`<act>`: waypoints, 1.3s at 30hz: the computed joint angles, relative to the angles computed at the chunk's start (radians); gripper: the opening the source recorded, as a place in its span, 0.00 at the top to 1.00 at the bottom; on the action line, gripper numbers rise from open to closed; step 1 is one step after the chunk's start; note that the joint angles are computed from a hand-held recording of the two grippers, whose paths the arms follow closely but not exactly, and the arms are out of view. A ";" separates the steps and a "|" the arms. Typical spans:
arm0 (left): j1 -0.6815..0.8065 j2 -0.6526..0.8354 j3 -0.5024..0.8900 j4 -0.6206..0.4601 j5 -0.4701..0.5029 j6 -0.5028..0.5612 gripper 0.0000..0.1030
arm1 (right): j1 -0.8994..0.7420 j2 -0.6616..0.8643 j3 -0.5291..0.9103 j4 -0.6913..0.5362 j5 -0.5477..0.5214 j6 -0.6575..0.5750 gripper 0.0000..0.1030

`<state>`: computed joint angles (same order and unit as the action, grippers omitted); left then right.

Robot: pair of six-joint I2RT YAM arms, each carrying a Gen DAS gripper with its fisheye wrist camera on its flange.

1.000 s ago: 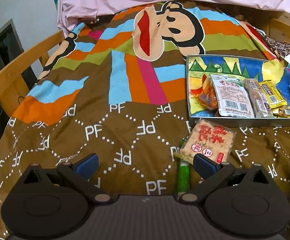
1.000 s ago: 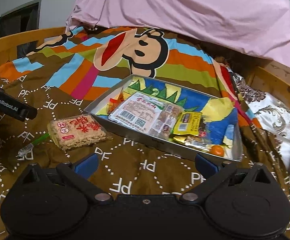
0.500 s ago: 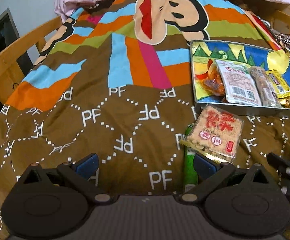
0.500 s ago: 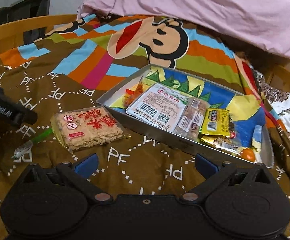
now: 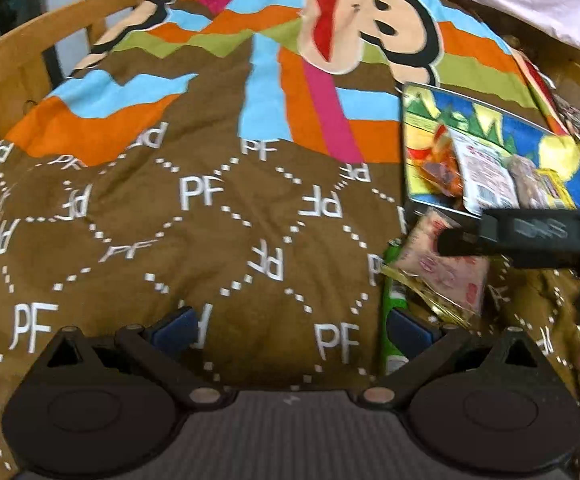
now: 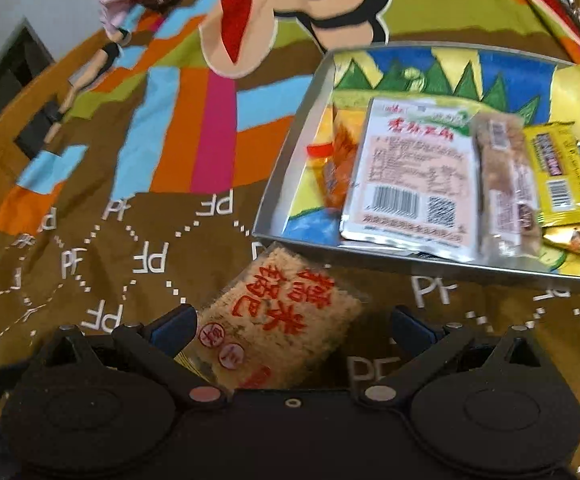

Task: Organize snacks
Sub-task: 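Grasp the rice-cake pack with the right gripper, then grasp the green tube snack with the left gripper while the right gripper holds the rice-cake pack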

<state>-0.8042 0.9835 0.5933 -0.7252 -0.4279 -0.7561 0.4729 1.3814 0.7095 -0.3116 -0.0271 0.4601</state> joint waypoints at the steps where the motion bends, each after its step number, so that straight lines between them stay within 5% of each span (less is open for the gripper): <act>1: -0.009 0.007 0.002 0.006 0.003 0.008 0.00 | 0.022 0.039 0.034 -0.026 0.026 0.013 0.01; 14: -0.061 0.124 0.024 0.074 0.057 0.095 0.01 | 0.070 0.271 0.238 -0.159 0.068 0.111 0.01; 26: -0.063 0.107 0.018 0.082 0.076 0.095 0.01 | -0.150 0.046 0.047 -0.205 -0.166 -0.187 0.19; 33: -0.010 0.095 0.025 0.088 0.107 0.075 0.01 | -0.234 -0.181 -0.126 -0.236 -0.192 -0.316 0.25; 39: 0.063 0.095 0.012 0.136 0.197 0.076 0.06 | -0.222 -0.400 -0.358 -0.062 -0.159 -0.288 0.25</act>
